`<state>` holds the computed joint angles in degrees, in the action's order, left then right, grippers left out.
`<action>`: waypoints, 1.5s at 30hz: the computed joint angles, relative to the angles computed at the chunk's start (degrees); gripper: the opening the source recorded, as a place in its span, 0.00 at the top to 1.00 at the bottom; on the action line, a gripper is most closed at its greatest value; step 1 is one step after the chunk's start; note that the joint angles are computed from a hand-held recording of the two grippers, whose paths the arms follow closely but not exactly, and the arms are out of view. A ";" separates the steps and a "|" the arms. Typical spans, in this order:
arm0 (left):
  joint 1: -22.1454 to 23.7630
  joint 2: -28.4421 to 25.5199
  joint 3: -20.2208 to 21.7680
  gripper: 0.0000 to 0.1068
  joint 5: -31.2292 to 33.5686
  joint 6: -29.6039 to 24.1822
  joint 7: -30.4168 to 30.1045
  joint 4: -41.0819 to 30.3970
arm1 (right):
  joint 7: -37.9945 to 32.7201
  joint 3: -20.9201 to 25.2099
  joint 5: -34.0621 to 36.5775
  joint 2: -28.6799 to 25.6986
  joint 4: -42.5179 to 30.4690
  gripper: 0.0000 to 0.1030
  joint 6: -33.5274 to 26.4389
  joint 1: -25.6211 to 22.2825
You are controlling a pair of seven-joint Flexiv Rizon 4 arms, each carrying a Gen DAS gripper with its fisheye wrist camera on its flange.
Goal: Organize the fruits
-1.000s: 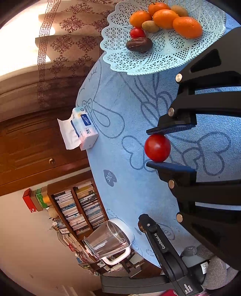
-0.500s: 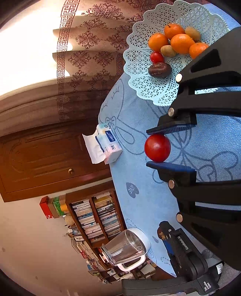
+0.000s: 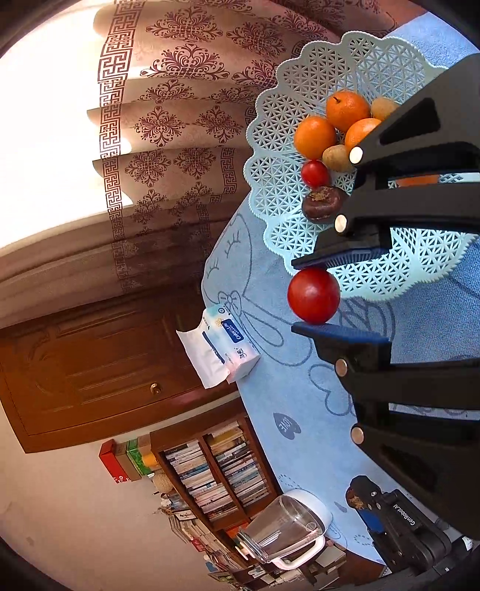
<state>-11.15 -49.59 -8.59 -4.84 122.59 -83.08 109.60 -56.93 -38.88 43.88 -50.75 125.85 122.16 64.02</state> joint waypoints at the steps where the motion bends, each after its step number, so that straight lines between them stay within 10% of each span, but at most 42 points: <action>1: 0.06 -0.01 -0.08 0.60 0.12 -0.02 0.00 0.00 | 0.26 0.16 0.16 0.16 0.06 0.71 -0.47 -0.37; 29: -0.41 0.12 -0.81 0.60 1.90 -0.62 1.32 -0.24 | 13.31 -5.73 -0.63 -2.69 5.40 0.56 -1.59 2.79; 45: -4.94 3.42 -1.56 0.60 3.38 1.95 2.42 3.95 | 9.38 -5.37 -1.26 -0.41 12.90 0.56 3.87 0.58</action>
